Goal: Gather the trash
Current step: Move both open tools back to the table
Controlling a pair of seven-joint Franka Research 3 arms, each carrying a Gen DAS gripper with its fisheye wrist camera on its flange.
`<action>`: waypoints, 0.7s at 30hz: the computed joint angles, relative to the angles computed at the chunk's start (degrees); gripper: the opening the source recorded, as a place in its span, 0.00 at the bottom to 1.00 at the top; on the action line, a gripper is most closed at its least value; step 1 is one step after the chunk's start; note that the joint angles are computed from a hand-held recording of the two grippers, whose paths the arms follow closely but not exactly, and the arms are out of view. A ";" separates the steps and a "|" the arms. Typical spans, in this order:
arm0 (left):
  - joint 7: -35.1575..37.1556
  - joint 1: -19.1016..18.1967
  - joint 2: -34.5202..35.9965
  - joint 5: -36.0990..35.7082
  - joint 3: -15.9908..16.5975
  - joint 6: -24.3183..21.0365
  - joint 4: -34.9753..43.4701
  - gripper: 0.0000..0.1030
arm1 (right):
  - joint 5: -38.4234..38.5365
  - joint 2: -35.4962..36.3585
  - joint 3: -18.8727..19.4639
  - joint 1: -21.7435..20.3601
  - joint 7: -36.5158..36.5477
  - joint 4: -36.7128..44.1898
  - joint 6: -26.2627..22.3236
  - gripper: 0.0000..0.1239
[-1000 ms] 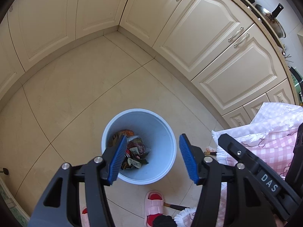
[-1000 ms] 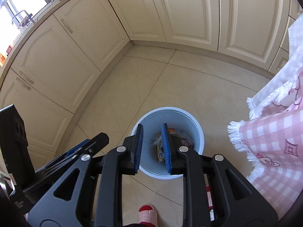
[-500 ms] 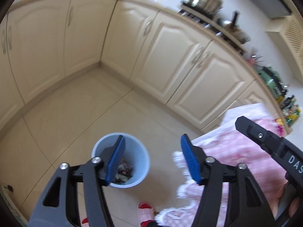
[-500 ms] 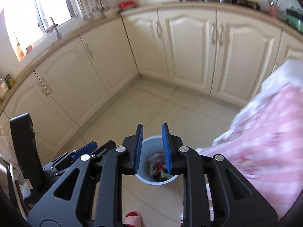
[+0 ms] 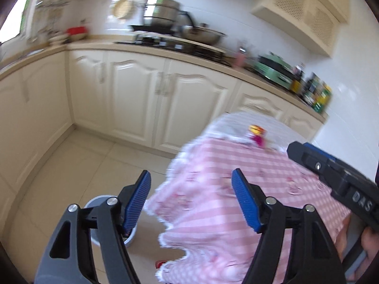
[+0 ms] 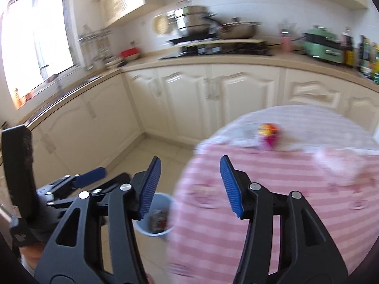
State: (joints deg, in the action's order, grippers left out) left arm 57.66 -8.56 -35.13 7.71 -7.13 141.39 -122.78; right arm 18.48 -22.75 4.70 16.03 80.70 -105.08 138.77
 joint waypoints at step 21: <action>2.76 -4.04 29.84 4.54 -6.18 -9.46 29.68 0.69 | 7.30 16.65 -9.96 -13.84 2.67 12.26 -13.33 0.65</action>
